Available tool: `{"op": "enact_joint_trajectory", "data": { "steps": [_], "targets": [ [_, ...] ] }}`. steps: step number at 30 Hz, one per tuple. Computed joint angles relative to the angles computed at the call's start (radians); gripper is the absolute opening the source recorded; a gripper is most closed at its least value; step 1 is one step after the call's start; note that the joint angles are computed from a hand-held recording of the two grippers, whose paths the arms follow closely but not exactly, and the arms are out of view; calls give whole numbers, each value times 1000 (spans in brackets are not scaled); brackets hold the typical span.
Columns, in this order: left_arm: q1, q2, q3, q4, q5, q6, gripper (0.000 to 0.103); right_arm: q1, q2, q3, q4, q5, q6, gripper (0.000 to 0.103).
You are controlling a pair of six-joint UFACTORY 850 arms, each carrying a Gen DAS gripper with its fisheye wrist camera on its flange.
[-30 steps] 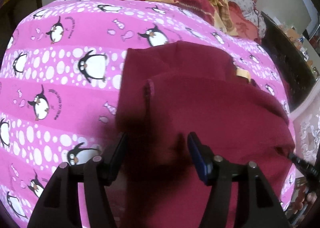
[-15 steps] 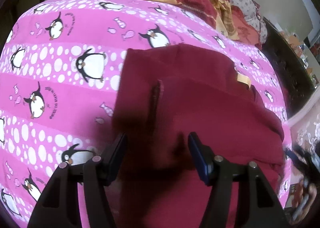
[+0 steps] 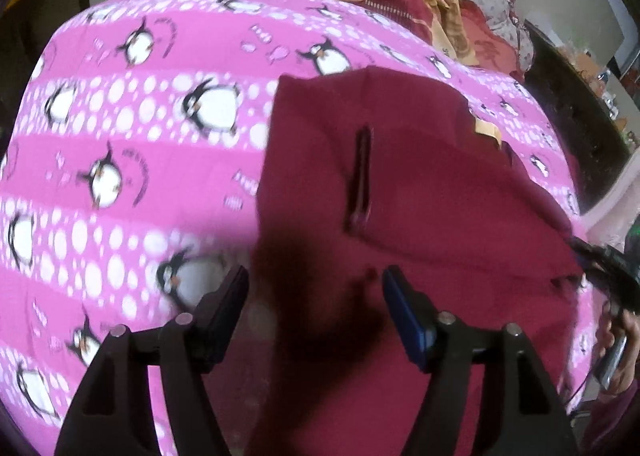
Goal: Fold small clothes
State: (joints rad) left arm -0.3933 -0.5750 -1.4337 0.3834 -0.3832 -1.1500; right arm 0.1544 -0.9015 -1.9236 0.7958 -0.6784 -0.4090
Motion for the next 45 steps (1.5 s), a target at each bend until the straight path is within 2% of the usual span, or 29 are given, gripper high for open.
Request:
{"op": "enact_joint_trajectory", "data": {
  "steps": [1,3,6,9,11,13,16,17,18,19,22,24,28,31,34,37,39,41,45],
  "targets": [
    [-4,21,31,7,10,-12,73,-4,37,52,37,-21,-57,60],
    [-14,56,80,31,19,-35,74,-14,116,164,84,-78,-176,60],
    [-30,108,153,53,29,-52,75,-13,240,355,116,-121,-302,61],
    [-52,153,216,144,31,-143,75,12,304,479,109,-145,-359,61],
    [-60,174,247,160,39,-163,75,45,328,537,97,-126,-387,61],
    [-62,189,268,130,50,-147,75,80,348,589,54,-68,-370,61],
    [-65,200,281,88,56,-123,75,113,371,650,100,32,-415,61],
    [-68,206,286,93,57,-134,75,125,382,662,96,62,-421,55],
    [-71,216,294,105,65,-156,75,137,386,663,83,79,-425,43],
    [-74,221,296,109,71,-166,75,143,388,660,82,85,-426,15],
    [-88,247,310,148,80,-214,75,157,440,706,89,146,-447,10],
    [-105,269,325,233,77,-289,75,154,484,744,82,168,-472,9],
    [-132,297,353,302,41,-338,76,122,533,808,66,176,-462,9],
    [-134,308,376,253,55,-308,76,91,530,837,115,141,-482,9],
    [-140,318,400,205,68,-280,76,68,529,846,238,96,-554,10],
    [-148,341,434,165,94,-265,77,43,539,856,318,63,-607,15],
    [-156,361,460,167,103,-276,81,27,550,868,343,53,-627,24],
    [-173,380,485,172,85,-281,84,9,557,877,363,32,-630,48],
    [-200,403,518,125,24,-220,84,-5,563,881,329,-7,-624,51]
  ]
}}
